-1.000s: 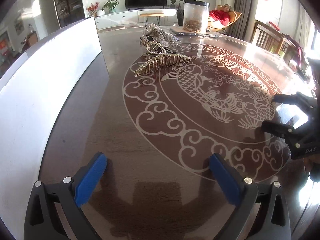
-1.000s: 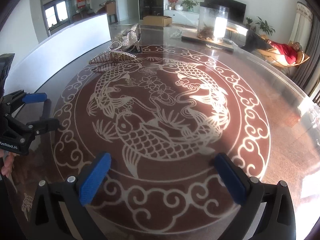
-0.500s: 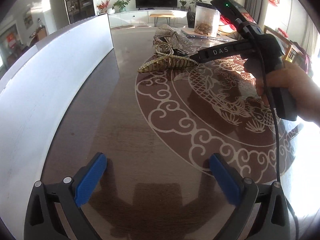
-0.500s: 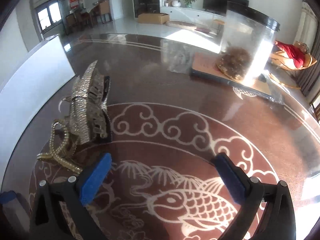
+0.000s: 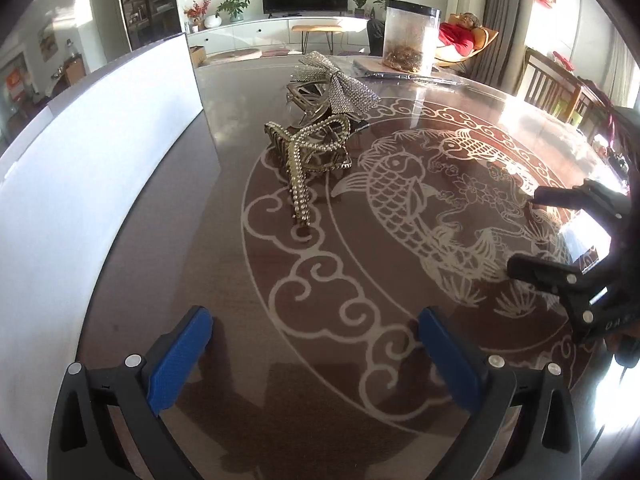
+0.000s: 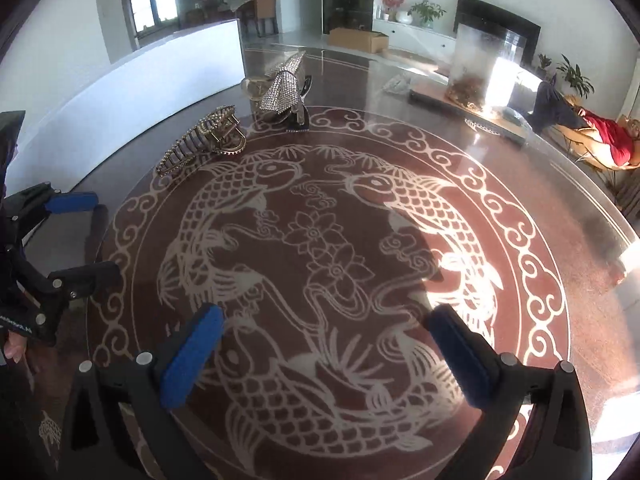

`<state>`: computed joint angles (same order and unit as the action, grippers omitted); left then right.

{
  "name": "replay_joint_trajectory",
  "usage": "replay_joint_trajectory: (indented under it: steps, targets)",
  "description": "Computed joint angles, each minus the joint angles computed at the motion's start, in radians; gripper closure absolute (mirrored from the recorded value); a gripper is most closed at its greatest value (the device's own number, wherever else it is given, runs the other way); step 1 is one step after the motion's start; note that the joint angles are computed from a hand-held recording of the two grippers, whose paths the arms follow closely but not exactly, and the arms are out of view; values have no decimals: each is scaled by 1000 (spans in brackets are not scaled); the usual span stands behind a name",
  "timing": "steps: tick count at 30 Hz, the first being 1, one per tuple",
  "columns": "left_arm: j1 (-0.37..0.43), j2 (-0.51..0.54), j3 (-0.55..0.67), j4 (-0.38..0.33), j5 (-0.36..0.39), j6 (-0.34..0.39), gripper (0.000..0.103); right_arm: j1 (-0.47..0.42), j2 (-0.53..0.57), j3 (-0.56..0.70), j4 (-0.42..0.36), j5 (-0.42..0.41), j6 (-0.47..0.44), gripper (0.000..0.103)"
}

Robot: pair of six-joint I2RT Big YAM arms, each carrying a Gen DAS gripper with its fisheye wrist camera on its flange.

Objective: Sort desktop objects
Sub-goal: 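Grasp the gold rhinestone claw clip with the left tool while the right tool approaches the bow clip, then grasp the silver rhinestone bow clip with the right tool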

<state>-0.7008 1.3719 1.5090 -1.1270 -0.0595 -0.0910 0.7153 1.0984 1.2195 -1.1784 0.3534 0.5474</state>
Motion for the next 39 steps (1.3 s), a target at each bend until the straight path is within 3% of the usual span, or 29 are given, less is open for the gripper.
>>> replay_joint_trajectory:
  steps: [3,6,9,10,11,12,13,14,18,22,27,33,35,36,37,39]
  targets:
    - [1,125,132,-10,-5,-8,0,3,3,4,-7,8,6,0]
    - [10,235,258,-32,-50,-77,0,4,7,7,-6,9,7,0]
    - [18,296,336,-57,-60,-93,0,5,7,5,-5,8,9,0]
    - [21,297,335,-46,-66,-94,5,-11,13,16,-5,0,-5,0]
    - [24,285,318,-18,-78,-99,16,-10,12,15,-5,0,-5,0]
    - [27,264,293,13,-81,-93,46,-9,12,14,-5,0,-4,0]
    - [26,250,277,20,-109,-84,49,-8,11,13,-4,1,-3,0]
    - [34,232,255,25,-87,-78,52,-7,11,12,-4,1,-2,0]
    - [59,110,114,53,-98,-43,54,-2,8,8,-5,4,3,0]
    - [107,-44,-46,71,-60,-79,55,-23,38,31,7,-2,-3,0]
    - [118,-110,-110,77,-62,-92,56,-95,252,212,71,-72,-125,0]
    - [111,-104,-109,80,-74,-91,55,-179,515,488,62,-82,-142,0]
    - [111,-104,-109,81,-74,-91,55,-188,550,534,51,-83,-142,9]
    - [111,-104,-109,81,-73,-92,56,-187,544,529,66,-69,-131,36]
    - [113,-105,-111,82,-70,-92,56,-187,532,518,78,-53,-113,50]
    - [109,-93,-104,91,-64,-98,56,-185,496,474,96,-63,-86,50]
